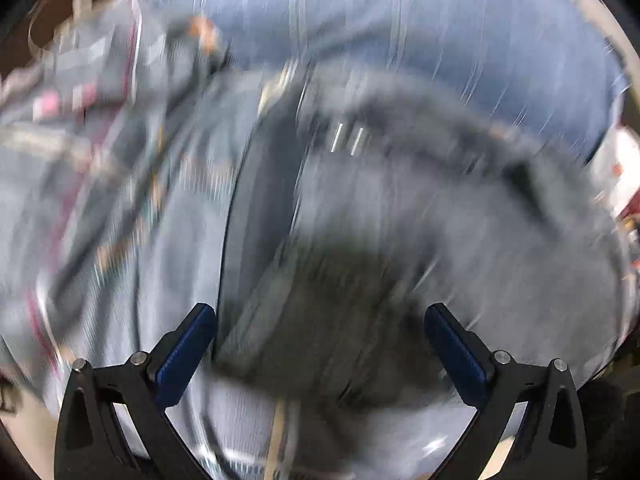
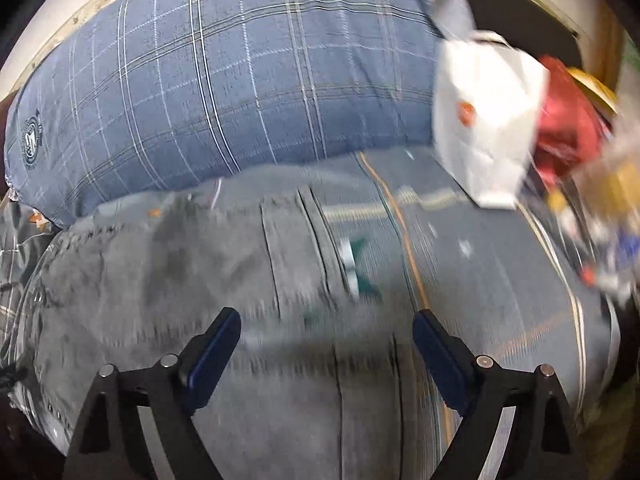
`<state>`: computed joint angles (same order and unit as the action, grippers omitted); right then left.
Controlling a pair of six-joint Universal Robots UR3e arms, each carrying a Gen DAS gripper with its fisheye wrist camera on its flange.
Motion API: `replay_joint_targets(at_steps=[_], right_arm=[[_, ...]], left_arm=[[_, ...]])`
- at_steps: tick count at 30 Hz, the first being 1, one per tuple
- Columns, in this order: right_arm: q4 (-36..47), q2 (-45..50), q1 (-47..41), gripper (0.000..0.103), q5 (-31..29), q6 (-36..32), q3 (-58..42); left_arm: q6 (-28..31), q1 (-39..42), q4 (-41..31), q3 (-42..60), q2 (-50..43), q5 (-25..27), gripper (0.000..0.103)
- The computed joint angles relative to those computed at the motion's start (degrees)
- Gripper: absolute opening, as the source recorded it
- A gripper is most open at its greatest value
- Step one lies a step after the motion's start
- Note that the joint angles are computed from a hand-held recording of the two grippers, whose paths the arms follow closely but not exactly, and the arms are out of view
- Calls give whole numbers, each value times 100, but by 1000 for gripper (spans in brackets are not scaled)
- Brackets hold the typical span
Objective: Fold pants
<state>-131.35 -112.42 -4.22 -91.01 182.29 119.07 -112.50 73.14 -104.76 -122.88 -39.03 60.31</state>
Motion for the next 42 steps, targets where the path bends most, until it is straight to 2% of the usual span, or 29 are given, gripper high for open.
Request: replay_joint_targets(at_steps=[2,4,6,7,9,11,13,16,18,19,20,23,27,29,31,32,34,36,39,42], right_arm=[[-346,762,-135,90,343,-7,-306],[-316,1290,-232,90,524,51,-675],[-472,2135,-280,87,599,94,-1192],[-543,2307,-295,83,594,101,-1243],[-480,2799,-304,63,507,128,-1616],[-469,3311,-347,57,622,91,-1975],[-571,3635,-320,57,686,94,-2189],[-392,4290,-113,57,573,-16,-2899],[214,4824,103,45,241,-62,-3597],[216,4917,247,39,-9,-140,-3728],[395,4952,301,18,-68,-147,-3889],[552,4897,614,12,-657,-226,-4074],[-141,4174,964,12,-1798,-91,-3444],[-32,3950,868,13,-2011,7,-3167],[112,3994,747,28,-2282,100,-2967],[490,4046,558,52,-2223,231,-2949],[186,3632,241,55,-1761,280,-2391],[-70,2804,-61,63,-1247,406,-1761],[268,1833,-370,68,-377,254,-1321],[723,1455,-388,71,-93,-104,-1050]], left_arm=[[-856,-791,918,369,-738,-218,103],[-2064,-1804,2637,519,-1823,-199,103],[-3002,-2595,3848,841,-3013,-102,103],[-3373,-2938,4189,1116,-3609,-16,103],[-3903,-3413,4789,1554,-4438,124,103],[-4307,-3920,5232,2199,-5342,436,103],[-4645,-4240,5654,2637,-6014,765,103],[-4841,-4459,5663,3125,-6627,887,103],[-4963,-4578,5743,3270,-6931,1051,103],[-4992,-4624,5760,3306,-7036,1147,103],[-4992,-4665,5784,3339,-7122,1262,103],[-5010,-4733,5989,3284,-7322,1517,103],[-4980,-4629,6202,3029,-7195,1470,103],[-4922,-4600,6164,3005,-7154,1454,103],[-4988,-4632,6052,3110,-7217,1524,103],[-5011,-4649,6067,3146,-7262,1551,103],[-5073,-4701,6119,3190,-7299,1617,103],[-4915,-4691,6101,3223,-7264,1598,103],[-4944,-4643,6128,3102,-7061,1502,103],[-4930,-4595,5987,3050,-6957,1402,103]])
